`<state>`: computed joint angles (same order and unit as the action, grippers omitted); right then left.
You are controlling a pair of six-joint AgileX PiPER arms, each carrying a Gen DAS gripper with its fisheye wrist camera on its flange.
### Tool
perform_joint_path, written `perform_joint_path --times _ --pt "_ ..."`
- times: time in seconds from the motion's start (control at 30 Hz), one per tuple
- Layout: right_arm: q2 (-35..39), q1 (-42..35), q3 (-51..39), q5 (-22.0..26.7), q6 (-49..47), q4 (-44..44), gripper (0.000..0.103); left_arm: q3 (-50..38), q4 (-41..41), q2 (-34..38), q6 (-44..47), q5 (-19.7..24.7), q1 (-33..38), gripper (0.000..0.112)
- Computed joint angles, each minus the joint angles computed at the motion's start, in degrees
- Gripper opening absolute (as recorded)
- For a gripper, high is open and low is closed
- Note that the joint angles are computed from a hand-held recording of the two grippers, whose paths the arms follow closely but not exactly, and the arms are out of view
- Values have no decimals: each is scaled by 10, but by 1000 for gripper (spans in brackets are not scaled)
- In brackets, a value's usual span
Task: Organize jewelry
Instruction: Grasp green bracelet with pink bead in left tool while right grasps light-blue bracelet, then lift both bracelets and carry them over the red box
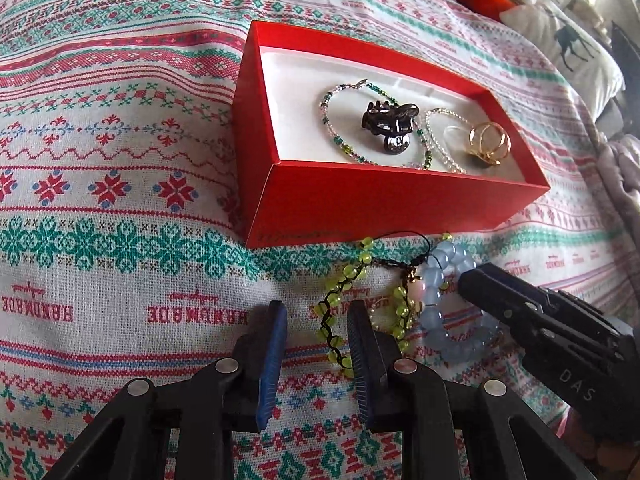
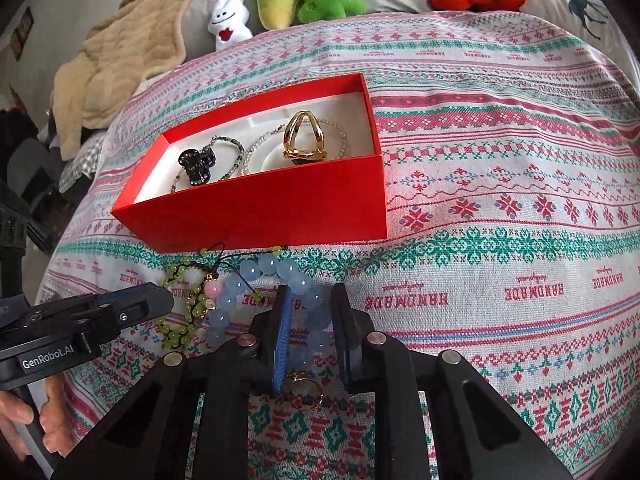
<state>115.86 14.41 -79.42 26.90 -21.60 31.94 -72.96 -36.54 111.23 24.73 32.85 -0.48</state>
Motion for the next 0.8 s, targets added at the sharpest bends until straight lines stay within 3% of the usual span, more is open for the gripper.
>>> perform_joint_path --times 0.13,0.2,0.23,0.27,0.4,0.8 --pt "2 -5 -5 9 0 -11 13 -10 72 3 -66 -18 -27 24" --pt "1 -6 -4 10 -8 -7 13 -18 118 4 -108 -21 -39 19" --pt "-2 -6 -1 7 -7 -10 13 -23 131 7 -124 -19 -42 11" --pt "-6 -5 6 3 -8 -11 13 -29 130 9 -129 -12 -40 6" --pt "-24 -4 30 -6 -9 -14 12 -41 101 12 -125 19 -25 4" --pt "-90 -20 46 24 22 -55 12 -1 28 -51 -61 49 8 4"
